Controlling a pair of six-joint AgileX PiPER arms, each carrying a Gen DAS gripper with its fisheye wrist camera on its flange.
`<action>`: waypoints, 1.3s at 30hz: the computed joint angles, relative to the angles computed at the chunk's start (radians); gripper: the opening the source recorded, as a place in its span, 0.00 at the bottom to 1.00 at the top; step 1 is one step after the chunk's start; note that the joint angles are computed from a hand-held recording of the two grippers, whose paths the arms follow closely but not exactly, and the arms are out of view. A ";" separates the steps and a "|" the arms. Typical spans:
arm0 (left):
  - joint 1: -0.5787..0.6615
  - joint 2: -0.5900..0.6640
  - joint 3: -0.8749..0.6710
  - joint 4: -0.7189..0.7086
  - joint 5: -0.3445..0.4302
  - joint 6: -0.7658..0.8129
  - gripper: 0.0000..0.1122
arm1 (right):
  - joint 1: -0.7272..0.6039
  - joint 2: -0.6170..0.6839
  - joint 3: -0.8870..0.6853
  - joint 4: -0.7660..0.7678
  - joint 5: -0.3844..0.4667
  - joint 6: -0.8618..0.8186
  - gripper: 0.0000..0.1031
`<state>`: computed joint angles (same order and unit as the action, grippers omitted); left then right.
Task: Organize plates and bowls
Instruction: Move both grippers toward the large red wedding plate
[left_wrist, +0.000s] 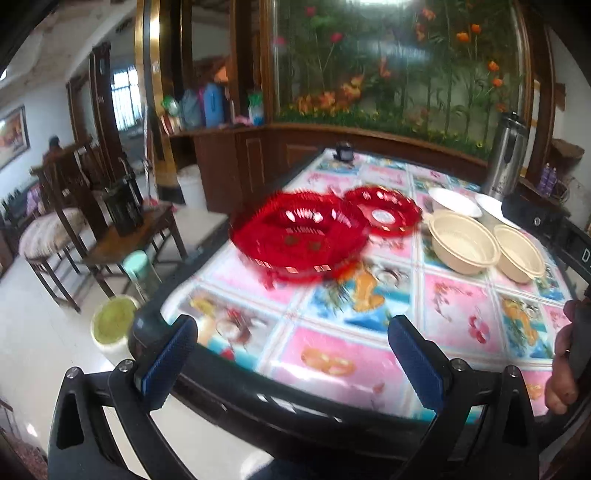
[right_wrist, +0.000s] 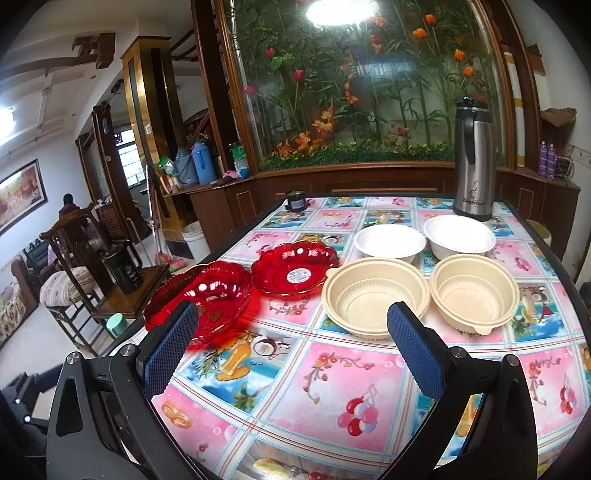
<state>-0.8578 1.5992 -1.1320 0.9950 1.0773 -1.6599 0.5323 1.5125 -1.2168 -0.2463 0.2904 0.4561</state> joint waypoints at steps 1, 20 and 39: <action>0.005 0.002 -0.004 0.013 0.012 0.002 0.91 | 0.001 0.011 -0.014 0.015 0.007 -0.014 1.00; 0.315 0.084 -0.047 -0.006 -0.095 0.067 0.91 | 0.005 0.279 -0.334 0.291 0.131 -0.251 1.00; 0.461 0.176 -0.144 -0.065 -0.150 0.155 0.91 | -0.007 0.516 -0.623 0.460 0.284 -0.294 1.00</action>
